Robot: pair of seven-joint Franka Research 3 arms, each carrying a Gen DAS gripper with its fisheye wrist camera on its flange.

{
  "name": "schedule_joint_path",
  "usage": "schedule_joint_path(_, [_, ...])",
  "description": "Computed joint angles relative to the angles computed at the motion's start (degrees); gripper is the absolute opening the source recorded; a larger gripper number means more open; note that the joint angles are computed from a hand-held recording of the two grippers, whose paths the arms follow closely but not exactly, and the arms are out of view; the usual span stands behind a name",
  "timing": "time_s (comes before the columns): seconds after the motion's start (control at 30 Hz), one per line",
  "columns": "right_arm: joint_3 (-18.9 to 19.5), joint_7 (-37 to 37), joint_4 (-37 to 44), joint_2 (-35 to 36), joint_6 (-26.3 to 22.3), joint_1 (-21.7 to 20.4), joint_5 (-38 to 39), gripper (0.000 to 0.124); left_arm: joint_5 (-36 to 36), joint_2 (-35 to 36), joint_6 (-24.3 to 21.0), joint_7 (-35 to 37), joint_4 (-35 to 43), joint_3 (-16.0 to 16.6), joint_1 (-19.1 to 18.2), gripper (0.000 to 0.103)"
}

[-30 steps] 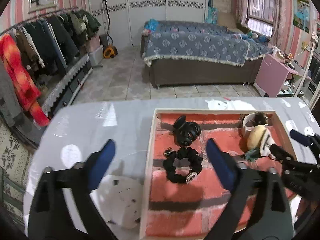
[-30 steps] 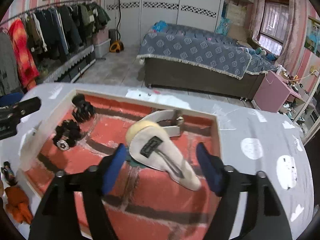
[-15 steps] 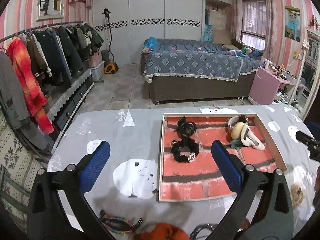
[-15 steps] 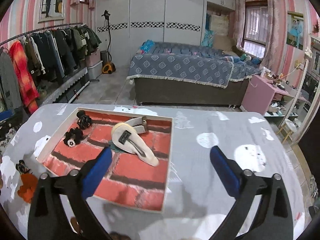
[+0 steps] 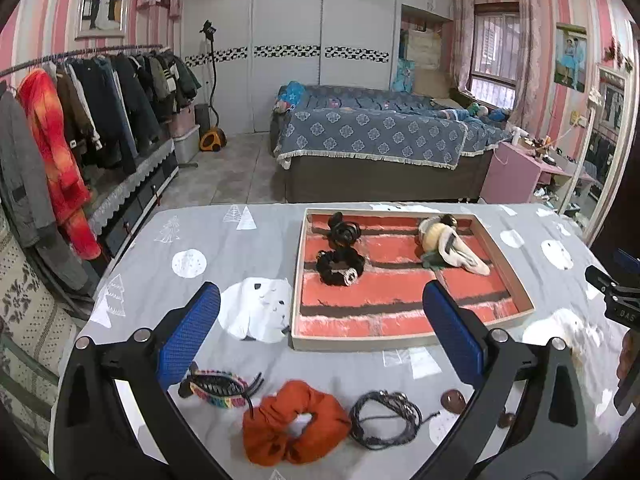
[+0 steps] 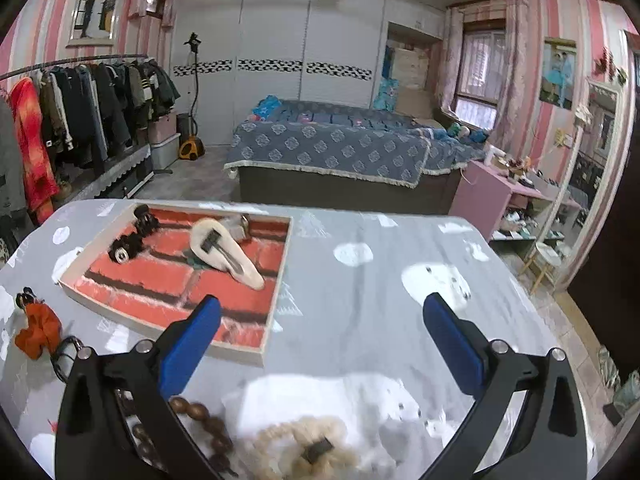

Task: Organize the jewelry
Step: 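Move both grippers back over the cream hair tie and black cord bracelet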

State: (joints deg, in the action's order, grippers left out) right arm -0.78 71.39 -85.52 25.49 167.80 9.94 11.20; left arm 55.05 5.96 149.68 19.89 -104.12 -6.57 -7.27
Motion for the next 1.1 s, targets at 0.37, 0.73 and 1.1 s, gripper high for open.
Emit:
schedule_joint_path(0.37, [7.3, -7.9, -14.2, -5.0, 12.0, -7.3, 8.0, 0.099, 12.0, -1.0, -4.9, -16.7, -5.0, -2.0, -3.5, 0.098])
schedule_joint_path(0.73, [9.2, -12.3, -13.2, -3.0, 9.8, -8.7, 14.5, 0.099, 13.3, 0.3, -2.9, -19.6, -7.2, -1.8, -3.8, 0.098])
schedule_joint_path(1.1, [1.3, -4.8, -12.8, -2.3, 6.3, -2.8, 9.0, 0.099, 3.9, 3.8, 0.8, -9.7, -5.8, -1.9, -3.8, 0.098])
